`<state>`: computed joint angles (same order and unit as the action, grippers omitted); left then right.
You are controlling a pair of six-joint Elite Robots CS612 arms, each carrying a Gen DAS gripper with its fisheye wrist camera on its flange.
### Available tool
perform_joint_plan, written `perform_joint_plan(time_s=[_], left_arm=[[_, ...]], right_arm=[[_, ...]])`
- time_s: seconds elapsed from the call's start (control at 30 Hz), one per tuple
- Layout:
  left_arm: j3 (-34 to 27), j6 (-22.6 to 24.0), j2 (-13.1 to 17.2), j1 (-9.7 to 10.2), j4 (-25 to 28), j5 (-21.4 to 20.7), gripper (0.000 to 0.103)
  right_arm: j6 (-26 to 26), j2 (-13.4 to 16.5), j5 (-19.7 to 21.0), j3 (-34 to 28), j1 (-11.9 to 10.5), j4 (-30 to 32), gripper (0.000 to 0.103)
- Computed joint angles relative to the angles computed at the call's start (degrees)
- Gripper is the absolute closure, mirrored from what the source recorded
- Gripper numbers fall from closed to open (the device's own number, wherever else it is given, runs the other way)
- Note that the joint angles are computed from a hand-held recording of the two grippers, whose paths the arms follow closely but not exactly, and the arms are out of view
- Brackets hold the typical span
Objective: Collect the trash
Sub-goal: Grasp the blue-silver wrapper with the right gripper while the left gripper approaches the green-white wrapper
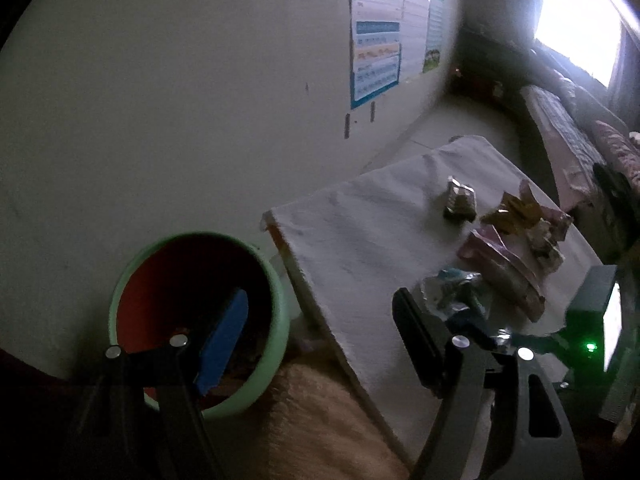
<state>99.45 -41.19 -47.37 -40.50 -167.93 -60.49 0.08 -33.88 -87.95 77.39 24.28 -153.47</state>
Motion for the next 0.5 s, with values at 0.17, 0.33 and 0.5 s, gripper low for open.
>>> perform_joint_plan(time_s=[0.17, 0.33, 0.5], left_arm=[[-0.12, 0.40, 0.14, -0.07, -0.25, -0.93, 0.032], [-0.64, 1.62, 0.64, 0.14, -0.63, -2.44, 0.032], [-1.95, 2.84, 1.68, 0.40, -0.34, -4.52, 0.032]], right_arm=[[0.29, -0.11, 3.64, 0.40, -0.43, 0.47, 0.096], [0.67, -2.33, 5.77, 3.73, -0.96, -2.85, 0.099], [2.78, -4.77, 6.44, 7.80, -1.97, -5.20, 0.099]])
